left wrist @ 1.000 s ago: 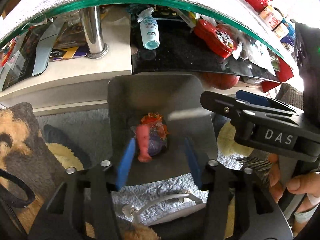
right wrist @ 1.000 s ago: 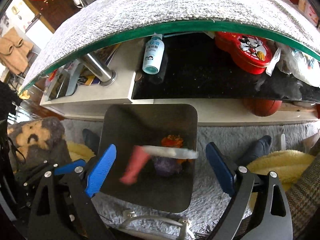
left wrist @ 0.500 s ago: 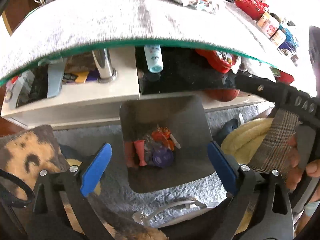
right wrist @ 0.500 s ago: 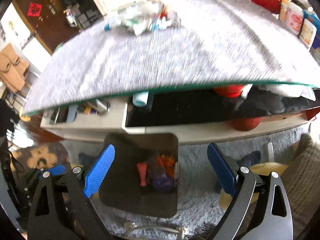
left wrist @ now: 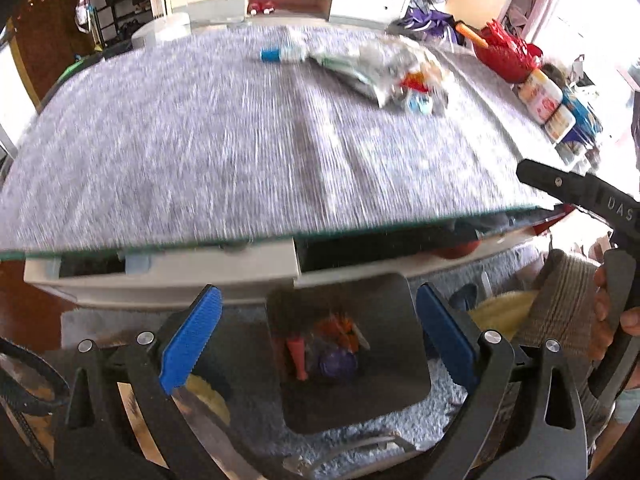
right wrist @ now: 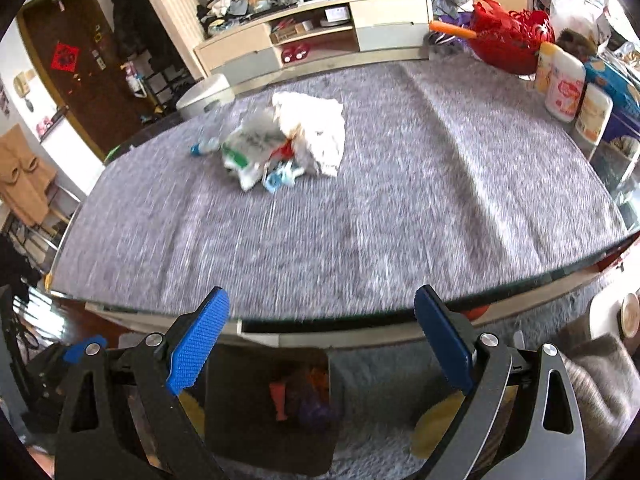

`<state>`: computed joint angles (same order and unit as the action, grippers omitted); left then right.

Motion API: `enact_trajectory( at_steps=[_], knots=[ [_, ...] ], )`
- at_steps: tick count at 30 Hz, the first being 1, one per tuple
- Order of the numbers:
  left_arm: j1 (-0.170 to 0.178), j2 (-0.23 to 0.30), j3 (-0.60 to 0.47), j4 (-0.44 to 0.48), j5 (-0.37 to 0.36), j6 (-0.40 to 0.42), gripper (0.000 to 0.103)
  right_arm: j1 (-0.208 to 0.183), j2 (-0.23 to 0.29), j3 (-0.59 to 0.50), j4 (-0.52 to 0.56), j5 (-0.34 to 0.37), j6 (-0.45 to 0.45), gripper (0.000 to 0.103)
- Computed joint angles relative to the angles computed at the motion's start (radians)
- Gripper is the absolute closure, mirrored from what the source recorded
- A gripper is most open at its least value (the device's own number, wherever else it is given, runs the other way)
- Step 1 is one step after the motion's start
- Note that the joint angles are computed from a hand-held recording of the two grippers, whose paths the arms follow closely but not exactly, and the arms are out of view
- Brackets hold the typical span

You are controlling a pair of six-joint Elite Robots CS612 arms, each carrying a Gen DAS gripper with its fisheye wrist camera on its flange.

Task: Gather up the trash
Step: 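Raise both tools back over the table, then grasp the crumpled tissue with the right tool while the left tool grasps the clear plastic clip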

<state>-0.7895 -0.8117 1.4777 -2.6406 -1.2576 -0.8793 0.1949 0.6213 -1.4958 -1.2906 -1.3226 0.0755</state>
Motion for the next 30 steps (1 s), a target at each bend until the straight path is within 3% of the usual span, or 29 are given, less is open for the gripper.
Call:
enact_trajectory(
  at_steps=[13,18,28,30],
  knots=[
    [0.050,0.076,-0.168,0.061,-0.008,0.091,0.010,0.000,-0.080,0.197,-0.112,0.013,-0.034,0.010],
    [0.061,0.118,-0.238,0.074,-0.045,0.141,0.011,0.000,-0.111,0.277,-0.130,0.030,-0.055,0.035],
    [0.078,0.181,-0.346,0.093,-0.097,0.177,0.018,-0.004,-0.133,0.348,-0.158,0.063,-0.069,0.047],
    [0.081,0.194,-0.370,0.098,-0.108,0.186,0.019,-0.004,-0.137,0.358,-0.155,0.070,-0.072,0.056]
  ],
)
